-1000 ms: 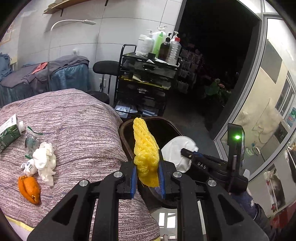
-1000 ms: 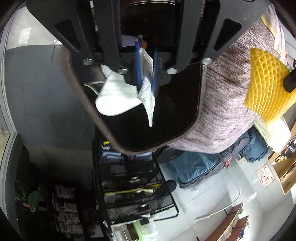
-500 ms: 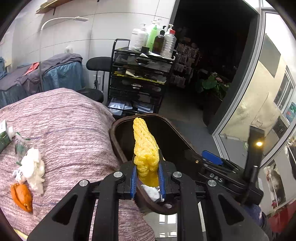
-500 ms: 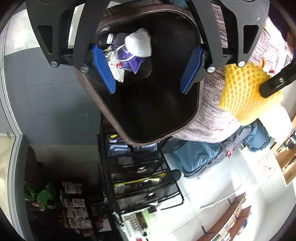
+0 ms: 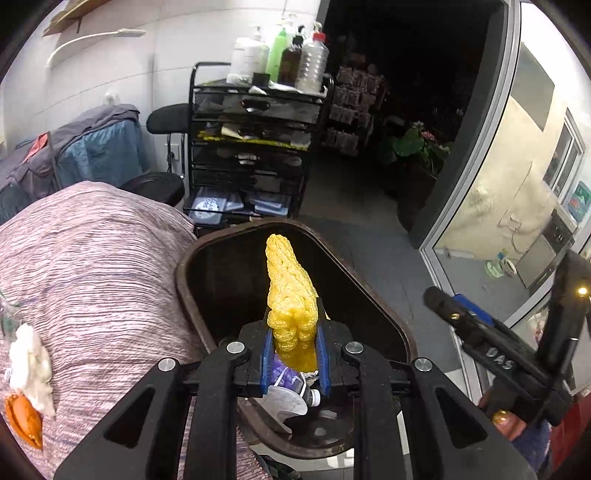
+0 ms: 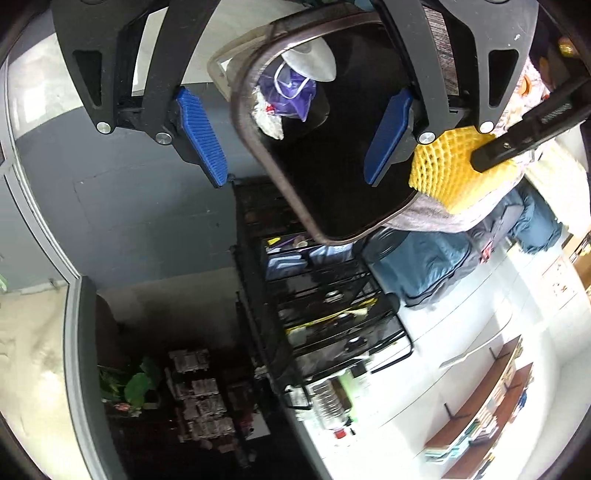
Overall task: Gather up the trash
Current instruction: 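Lower the yellow mesh net into the bin and open the left tool, then move both tools back over the bed toward the remaining trash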
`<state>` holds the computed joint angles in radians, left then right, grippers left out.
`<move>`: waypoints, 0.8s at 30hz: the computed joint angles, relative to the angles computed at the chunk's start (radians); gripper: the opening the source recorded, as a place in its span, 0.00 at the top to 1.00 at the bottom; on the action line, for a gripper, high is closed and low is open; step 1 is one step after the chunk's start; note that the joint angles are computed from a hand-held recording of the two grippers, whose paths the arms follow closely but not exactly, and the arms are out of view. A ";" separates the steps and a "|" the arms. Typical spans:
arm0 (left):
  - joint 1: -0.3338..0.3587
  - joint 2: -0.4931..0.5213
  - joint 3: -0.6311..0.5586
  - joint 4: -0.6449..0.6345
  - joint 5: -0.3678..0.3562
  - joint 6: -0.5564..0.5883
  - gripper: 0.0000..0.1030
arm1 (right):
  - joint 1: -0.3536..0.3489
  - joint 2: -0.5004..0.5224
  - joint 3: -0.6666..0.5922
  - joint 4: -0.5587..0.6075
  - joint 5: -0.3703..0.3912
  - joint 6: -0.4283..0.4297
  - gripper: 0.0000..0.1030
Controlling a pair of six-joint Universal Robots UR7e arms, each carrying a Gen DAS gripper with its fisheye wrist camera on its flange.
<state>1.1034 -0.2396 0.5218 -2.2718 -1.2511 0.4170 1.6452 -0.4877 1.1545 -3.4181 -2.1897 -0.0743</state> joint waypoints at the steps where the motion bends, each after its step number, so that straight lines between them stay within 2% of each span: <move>1: 0.000 0.012 -0.022 0.019 0.002 -0.001 0.82 | -0.002 -0.005 0.008 -0.003 -0.003 0.006 0.26; 7: -0.001 0.089 -0.152 0.108 0.027 0.000 0.82 | -0.010 -0.022 0.037 -0.014 -0.013 0.018 0.26; 10: -0.001 0.096 -0.154 0.107 0.037 0.005 0.82 | -0.011 -0.028 0.046 -0.014 -0.018 0.024 0.26; 13: -0.002 0.094 -0.136 0.089 0.052 0.024 0.74 | -0.011 -0.029 0.049 -0.016 -0.017 0.024 0.26; 15: -0.002 0.086 -0.112 0.059 0.066 0.032 0.52 | -0.012 -0.030 0.050 -0.016 -0.017 0.024 0.25; 18: 0.000 0.074 -0.088 0.025 0.059 0.027 0.32 | -0.012 -0.030 0.050 -0.016 -0.016 0.025 0.25; 21: 0.002 0.062 -0.061 -0.022 0.058 0.028 0.15 | -0.011 -0.030 0.050 -0.012 -0.019 0.033 0.25; 24: 0.005 0.057 -0.058 -0.028 0.040 0.027 0.09 | -0.010 -0.031 0.051 -0.011 -0.020 0.037 0.25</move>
